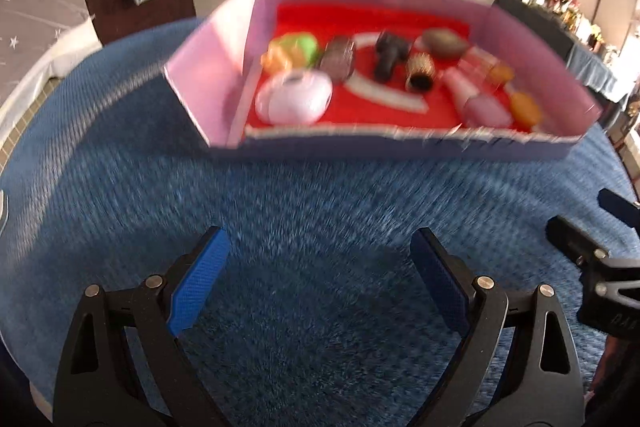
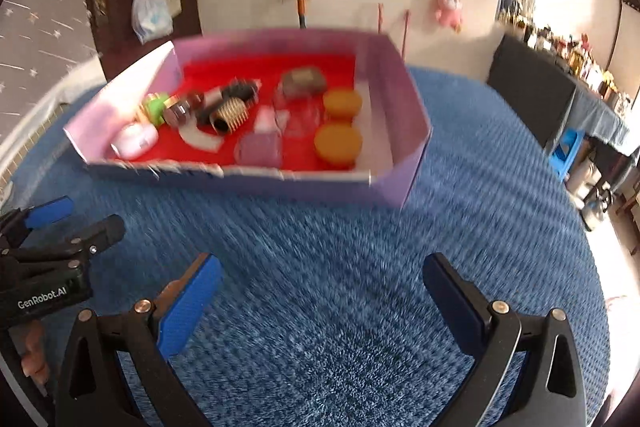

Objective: Organize rigid objects

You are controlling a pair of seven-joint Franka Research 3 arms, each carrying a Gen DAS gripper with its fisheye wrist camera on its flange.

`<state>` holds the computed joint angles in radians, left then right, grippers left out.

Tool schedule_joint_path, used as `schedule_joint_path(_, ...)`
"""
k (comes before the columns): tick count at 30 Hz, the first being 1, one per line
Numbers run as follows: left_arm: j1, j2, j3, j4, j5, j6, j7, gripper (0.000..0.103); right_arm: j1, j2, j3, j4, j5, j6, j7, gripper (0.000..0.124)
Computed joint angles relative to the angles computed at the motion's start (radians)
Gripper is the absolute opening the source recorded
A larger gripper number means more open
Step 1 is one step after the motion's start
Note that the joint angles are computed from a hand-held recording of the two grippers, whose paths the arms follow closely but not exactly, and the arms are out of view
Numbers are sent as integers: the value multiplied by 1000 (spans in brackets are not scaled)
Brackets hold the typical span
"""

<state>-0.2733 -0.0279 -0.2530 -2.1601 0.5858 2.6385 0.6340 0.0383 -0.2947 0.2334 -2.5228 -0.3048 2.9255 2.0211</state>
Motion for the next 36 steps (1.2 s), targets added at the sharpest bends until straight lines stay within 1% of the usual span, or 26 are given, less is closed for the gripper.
schedule_joint_path(1,1,-2,-1,-4,35,7,-26,94,-3,11,2,7,0,-13,4,103)
schedule_joint_path(4,-3,0,-4,-1,42,-4,-29,95,14,41,-15,24,10,-42,2,103)
schedule_joint_path(6,-4,1,-5,-1,55,-11,-45,99,20,55,-20,36,0,-62,16,103)
schedule_joint_path(10,-4,-2,-3,-6,47,-4,-51,101,34,60,-40,35,-9,-57,31,103)
schedule_joint_path(13,-6,1,-6,1,59,-15,-62,101,33,63,-38,42,-31,-63,54,103)
schedule_joint_path(18,-6,3,-2,1,41,-1,-35,101,42,74,-47,51,-43,-64,67,103)
schedule_joint_path(22,-5,5,-1,1,32,10,-20,101,50,71,-56,48,-42,-62,66,103)
schedule_joint_path(36,-4,10,1,5,26,18,-9,102,52,72,-59,48,-44,-62,67,103)
